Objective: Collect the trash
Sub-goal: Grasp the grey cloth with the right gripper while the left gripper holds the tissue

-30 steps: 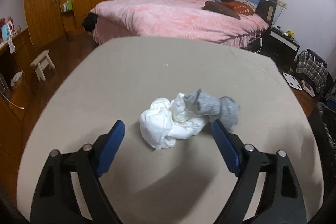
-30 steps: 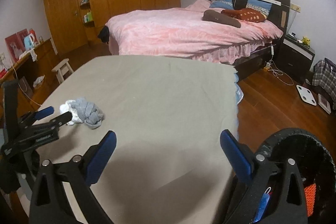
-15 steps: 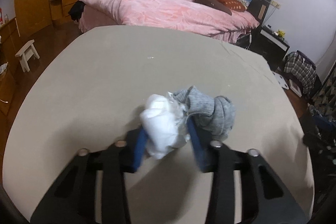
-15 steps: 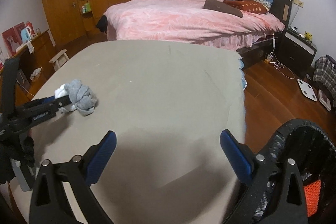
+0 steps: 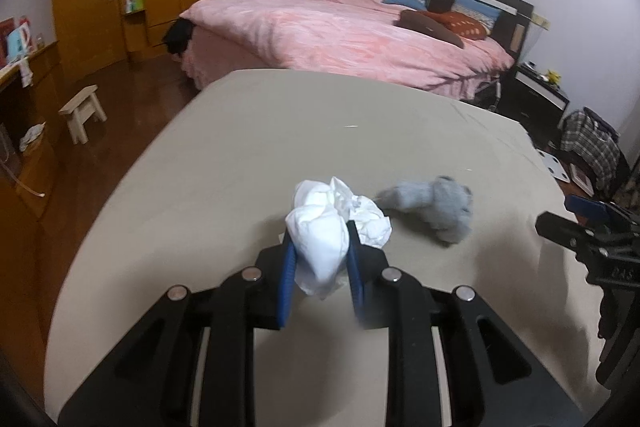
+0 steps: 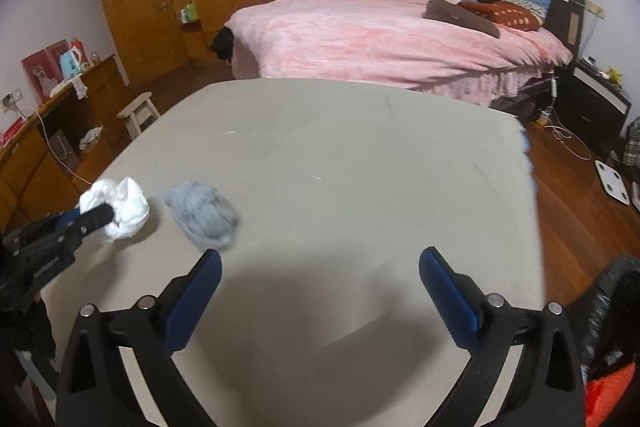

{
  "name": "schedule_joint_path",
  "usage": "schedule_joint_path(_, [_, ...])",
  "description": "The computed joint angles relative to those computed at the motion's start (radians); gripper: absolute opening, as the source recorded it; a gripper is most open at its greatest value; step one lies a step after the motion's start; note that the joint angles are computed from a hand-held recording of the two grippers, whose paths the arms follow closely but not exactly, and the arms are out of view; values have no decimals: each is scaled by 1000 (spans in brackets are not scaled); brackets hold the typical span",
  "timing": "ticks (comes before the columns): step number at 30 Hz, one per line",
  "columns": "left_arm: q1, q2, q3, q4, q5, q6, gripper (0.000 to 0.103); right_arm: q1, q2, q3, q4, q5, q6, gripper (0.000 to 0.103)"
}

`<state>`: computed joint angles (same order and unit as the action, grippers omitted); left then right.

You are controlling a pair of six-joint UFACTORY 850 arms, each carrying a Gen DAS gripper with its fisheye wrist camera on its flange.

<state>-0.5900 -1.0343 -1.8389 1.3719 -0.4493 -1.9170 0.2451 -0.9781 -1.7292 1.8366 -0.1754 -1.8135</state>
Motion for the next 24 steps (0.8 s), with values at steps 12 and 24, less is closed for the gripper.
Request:
schedule_joint_path(12, [22, 62, 124, 62, -37, -98, 22, 67, -117, -201, -596, -9, 573, 92])
schedule_joint_path(24, [29, 75, 144, 63, -46, -121, 22, 72, -170, -279, -810, -159, 765, 43])
